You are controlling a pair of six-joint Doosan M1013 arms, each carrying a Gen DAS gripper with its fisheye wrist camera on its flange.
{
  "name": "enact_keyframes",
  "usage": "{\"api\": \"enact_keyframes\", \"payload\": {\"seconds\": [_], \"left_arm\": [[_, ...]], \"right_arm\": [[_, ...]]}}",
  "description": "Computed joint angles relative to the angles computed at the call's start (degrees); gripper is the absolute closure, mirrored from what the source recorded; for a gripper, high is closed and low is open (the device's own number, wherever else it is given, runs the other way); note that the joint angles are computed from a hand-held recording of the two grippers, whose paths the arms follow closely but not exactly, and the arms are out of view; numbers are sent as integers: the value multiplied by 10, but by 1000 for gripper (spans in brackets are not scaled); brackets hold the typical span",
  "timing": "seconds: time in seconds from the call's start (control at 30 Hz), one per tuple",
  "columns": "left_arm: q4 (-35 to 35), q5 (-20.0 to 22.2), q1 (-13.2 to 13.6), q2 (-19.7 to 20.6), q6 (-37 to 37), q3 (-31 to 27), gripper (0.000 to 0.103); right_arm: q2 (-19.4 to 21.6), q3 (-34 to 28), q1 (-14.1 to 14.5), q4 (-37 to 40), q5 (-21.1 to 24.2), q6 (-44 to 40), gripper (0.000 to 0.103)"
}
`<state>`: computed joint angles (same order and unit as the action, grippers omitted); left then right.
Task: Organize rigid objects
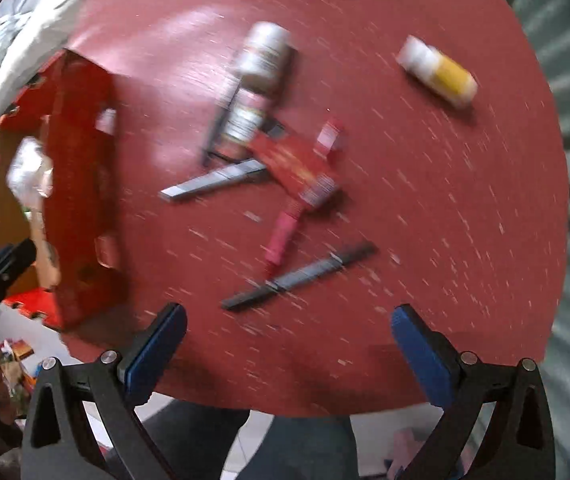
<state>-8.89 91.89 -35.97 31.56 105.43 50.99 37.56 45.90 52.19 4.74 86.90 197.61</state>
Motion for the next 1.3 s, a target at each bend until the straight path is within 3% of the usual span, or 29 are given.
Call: {"api": "enact_keyframes", "payload": {"seconds": [0.13, 0.23, 0.6, 0.63, 0.67, 0.7, 0.73, 0.83, 0.93, 1.17, 1.3], "left_arm": [[12, -1, -25, -12, 12, 25, 19], [25, -2, -38, -17, 5, 37, 19], [67, -2, -40, -24, -53, 50, 19], [71, 0, -41, -24, -56, 50, 19], [73, 2, -41, -23, -58, 50, 19], [75, 2, -42, -23, -57, 50, 19], [78, 2, -43, -23, -53, 49, 19], [86, -4, -51, -21, -33, 49, 19], [90, -11, -63, -12, -10, 44, 19], [103, -32, -98, 15, 36, 39, 19], [130, -75, -115, 13, 99, 63, 19]], "right_arm": [[-23, 48, 4, 7, -21, -3, 0], [-27, 60, 0, -4, -6, -44, 0], [45, -47, -22, -92, 98, -365, 1], [51, -56, -23, -95, 100, -378, 11], [56, -62, -26, -89, 101, -391, 29], [60, -66, -28, -80, 106, -397, 37], [64, -68, -31, -69, 109, -398, 44], [51, -41, -32, -60, 85, -376, 47], [24, 6, -31, -54, 60, -342, 66], [-85, 182, -12, -18, -56, -149, 66], [-113, 225, 3, -10, -77, -87, 66]]}}
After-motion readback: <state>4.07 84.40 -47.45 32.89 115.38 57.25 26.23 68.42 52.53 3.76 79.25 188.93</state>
